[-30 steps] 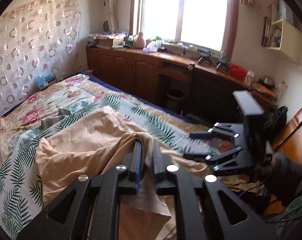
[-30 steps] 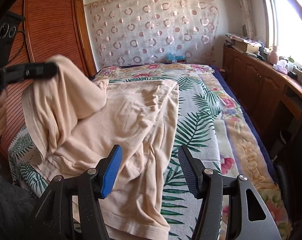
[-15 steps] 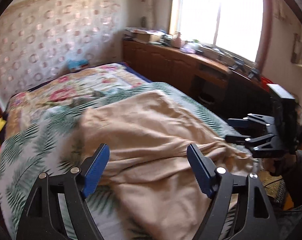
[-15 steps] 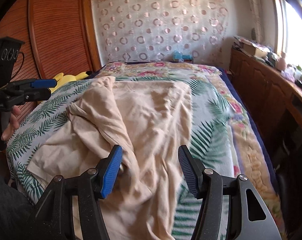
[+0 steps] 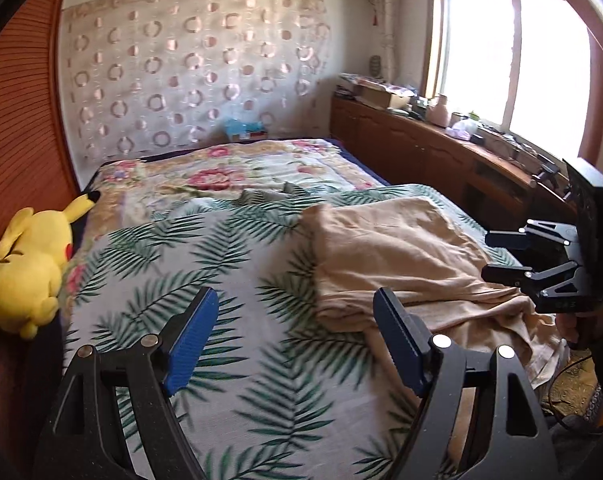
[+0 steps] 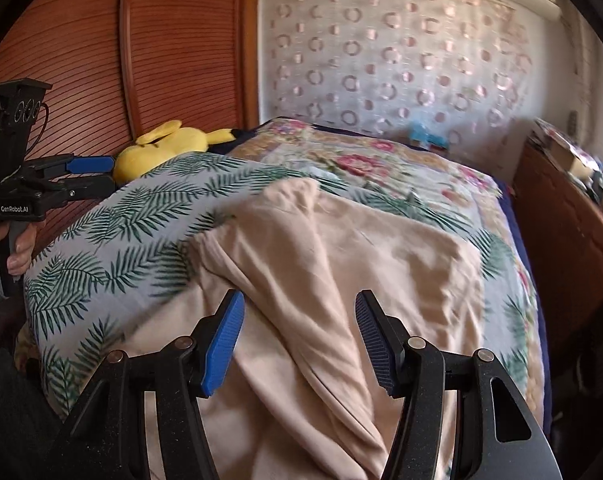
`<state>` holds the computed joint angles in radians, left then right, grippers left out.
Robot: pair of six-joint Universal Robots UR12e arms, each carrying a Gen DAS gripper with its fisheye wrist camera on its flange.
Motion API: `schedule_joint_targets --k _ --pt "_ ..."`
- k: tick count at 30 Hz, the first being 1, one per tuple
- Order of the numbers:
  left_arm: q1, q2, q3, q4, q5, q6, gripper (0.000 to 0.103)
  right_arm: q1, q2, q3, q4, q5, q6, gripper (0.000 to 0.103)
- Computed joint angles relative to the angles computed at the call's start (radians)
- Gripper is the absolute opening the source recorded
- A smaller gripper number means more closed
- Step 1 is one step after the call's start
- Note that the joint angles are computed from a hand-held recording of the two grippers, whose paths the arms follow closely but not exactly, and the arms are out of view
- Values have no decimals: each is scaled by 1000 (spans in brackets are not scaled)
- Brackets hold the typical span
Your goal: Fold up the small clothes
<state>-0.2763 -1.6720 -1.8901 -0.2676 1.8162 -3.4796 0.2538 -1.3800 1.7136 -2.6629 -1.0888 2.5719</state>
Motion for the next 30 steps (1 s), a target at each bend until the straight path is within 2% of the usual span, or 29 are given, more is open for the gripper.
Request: schedule_joint_targets --k 9,16,21,24,30 --pt "18 26 -49 22 20 -26 80 38 57 -82 91 7 -64 60" --pt "22 35 -69 28 31 -36 80 54 102 -168 231 14 -112 60" --pt "24 34 -80 28 24 -49 80 78 147 -242 347 -20 -176 60" --pt "25 33 -82 27 20 -54 80 97 182 -296 421 -67 -220 60" --pt "23 32 -88 23 13 -62 80 125 229 -348 448 -158 -264 60"
